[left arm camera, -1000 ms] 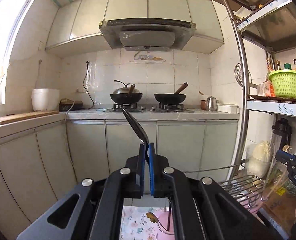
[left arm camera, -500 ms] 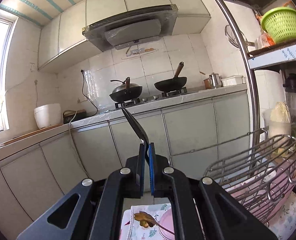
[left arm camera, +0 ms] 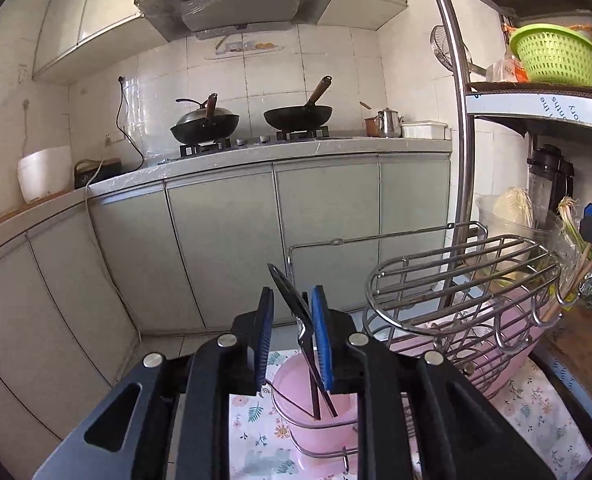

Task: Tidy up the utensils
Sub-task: 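Open the left tool dropping the spoon into its cup while the right tool releases the clear utensil, then grasp a wooden chopstick with the left tool while the right tool grasps a dark chopstick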

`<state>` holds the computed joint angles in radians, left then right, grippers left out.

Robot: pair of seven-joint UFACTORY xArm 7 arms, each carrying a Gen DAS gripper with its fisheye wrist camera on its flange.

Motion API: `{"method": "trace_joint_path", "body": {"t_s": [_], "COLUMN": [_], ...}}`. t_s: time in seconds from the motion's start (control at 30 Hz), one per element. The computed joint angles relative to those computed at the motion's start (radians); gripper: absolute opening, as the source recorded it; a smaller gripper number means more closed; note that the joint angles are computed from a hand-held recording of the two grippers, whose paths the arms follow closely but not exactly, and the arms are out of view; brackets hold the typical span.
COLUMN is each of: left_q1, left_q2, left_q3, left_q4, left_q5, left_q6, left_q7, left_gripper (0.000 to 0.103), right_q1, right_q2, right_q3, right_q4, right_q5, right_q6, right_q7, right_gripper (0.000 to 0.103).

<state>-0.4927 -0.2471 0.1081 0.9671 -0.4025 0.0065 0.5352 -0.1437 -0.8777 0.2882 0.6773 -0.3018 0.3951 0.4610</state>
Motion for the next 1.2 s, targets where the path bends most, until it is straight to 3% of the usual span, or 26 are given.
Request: {"method": "trace_joint_path", "body": {"t_s": [0.07, 0.27, 0.47, 0.77, 1.0, 1.2], "left_q1": [-0.043, -0.081, -0.041, 0.004, 0.032, 0.07], "left_q2": [-0.023, -0.127, -0.238, -0.388, -0.398, -0.316], "left_q3": [0.046, 0.105, 0.094, 0.063, 0.029, -0.02], "left_q4": [0.001, -0.029, -0.094, -0.229, -0.306, -0.314], "left_q5": [-0.05, -0.199, -0.247, -0.213, -0.22, -0.222], "left_q6": [0.04, 0.152, 0.231, 0.392, 0.521, 0.61], "left_q7": [0.029, 0.118, 0.136, 0.082, 0.018, -0.043], "left_gripper": [0.019, 0.019, 0.019, 0.019, 0.019, 0.019], "right_q1": [0.005, 0.028, 0.089, 0.245, 0.349, 0.441], "right_q2": [-0.025, -0.109, -0.204, -0.301, -0.359, -0.389], "right_q3": [0.003, 0.011, 0.016, 0.031, 0.027, -0.009], "right_q4": [-0.007, -0.03, -0.09, -0.233, -0.338, -0.424], "right_q5": [0.003, 0.024, 0.076, 0.181, 0.241, 0.299], "right_q6": [0.009, 0.043, 0.09, 0.201, 0.264, 0.299], "right_q7": [0.007, 0.035, 0.08, 0.176, 0.267, 0.315], "right_gripper": [0.035, 0.035, 0.035, 0.035, 0.035, 0.035]}}
